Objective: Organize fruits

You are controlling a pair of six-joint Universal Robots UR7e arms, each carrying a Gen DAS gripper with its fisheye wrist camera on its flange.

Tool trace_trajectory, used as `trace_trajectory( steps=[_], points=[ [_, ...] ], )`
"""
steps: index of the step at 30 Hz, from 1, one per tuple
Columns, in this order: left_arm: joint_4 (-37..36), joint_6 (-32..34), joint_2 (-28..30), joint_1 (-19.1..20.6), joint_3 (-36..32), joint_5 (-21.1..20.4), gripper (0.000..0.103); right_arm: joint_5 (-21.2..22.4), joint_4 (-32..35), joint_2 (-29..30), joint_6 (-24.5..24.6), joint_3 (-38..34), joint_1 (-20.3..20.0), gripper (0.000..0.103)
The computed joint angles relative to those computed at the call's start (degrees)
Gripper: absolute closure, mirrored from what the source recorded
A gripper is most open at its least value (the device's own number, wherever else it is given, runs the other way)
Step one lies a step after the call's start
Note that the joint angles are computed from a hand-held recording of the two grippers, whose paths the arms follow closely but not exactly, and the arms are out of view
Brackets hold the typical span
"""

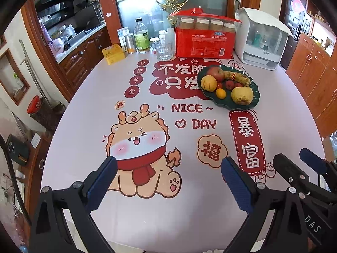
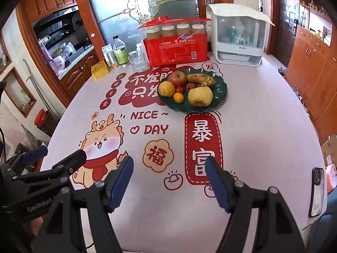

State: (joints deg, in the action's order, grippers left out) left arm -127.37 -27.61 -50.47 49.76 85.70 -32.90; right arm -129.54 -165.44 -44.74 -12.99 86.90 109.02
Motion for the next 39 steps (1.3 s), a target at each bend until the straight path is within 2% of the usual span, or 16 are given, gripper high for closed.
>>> trace_trajectory(
  steps=[6,12,39],
  points=[
    [0.2,0.1,-0.1,-0.1,0.4,0.1,0.005,-1.8,-2.5,0.6,-1.0,0.4,0.6,0.032],
    [0.6,0.0,-0.8,0.4,1.1,-1.4,0.005,-1.8,-2.2,0.5,0.0,0.8,0.5,0.032],
    [-0.3,1.4,-1.8,1.8,1.9,-2.1,0.005,-1.3,-0.1,1.7,1.5,0.0,0.5,0.032]
  ],
)
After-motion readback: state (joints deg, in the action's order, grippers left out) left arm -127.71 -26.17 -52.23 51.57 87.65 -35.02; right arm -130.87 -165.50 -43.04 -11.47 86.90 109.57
